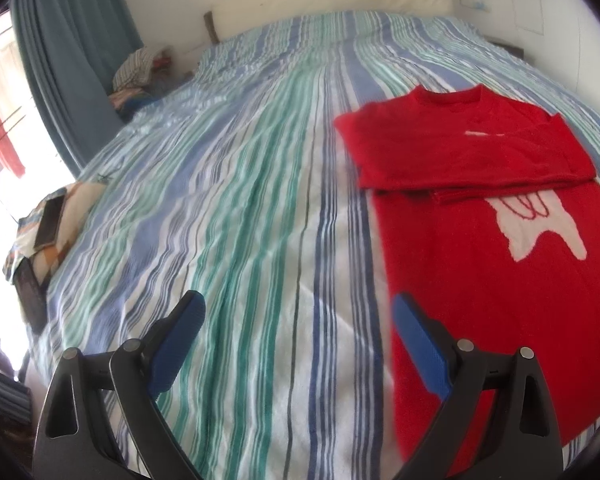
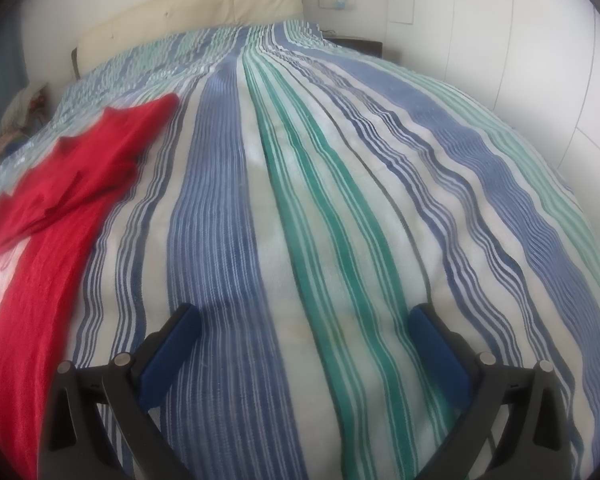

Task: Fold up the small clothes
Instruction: 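Grasp the other sweater side with the left gripper and fold it over, then grasp the hem with the left gripper while the right gripper grasps the hem, fold toward collar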

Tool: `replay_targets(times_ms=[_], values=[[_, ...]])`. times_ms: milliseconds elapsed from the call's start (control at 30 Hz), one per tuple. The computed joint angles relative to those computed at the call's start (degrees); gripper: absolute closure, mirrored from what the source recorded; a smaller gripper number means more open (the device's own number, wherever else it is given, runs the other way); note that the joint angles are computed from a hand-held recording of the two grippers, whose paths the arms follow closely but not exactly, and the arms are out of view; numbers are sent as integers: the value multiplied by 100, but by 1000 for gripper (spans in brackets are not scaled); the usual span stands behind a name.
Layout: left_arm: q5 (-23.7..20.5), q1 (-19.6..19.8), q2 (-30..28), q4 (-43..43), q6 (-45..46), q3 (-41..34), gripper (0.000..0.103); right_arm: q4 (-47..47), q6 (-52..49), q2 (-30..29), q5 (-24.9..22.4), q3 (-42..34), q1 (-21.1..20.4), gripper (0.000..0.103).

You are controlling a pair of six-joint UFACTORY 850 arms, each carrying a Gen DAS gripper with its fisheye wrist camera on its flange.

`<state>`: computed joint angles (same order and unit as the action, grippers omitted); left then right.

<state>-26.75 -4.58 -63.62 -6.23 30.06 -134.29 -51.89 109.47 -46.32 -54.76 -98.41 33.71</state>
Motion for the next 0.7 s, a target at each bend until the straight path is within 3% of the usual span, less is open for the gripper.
replay_targets(times_ms=[233, 367, 500, 600, 700], values=[[107, -48, 65, 26, -52, 159, 8, 2, -1, -5, -4, -7, 1, 0], [-234, -21, -42, -26, -95, 36, 8, -44, 35, 2, -19, 0, 10, 1], [-512, 178, 211, -921, 769, 571, 8, -876, 712, 285, -38, 278, 238, 2], [-1196, 400, 412, -2004, 1870, 915, 8, -1347, 1169, 673, 559, 529, 448, 2], [-1673, 492, 604, -2450, 2461, 1266, 8, -1756, 1774, 1019, 1990, 841, 604, 2]])
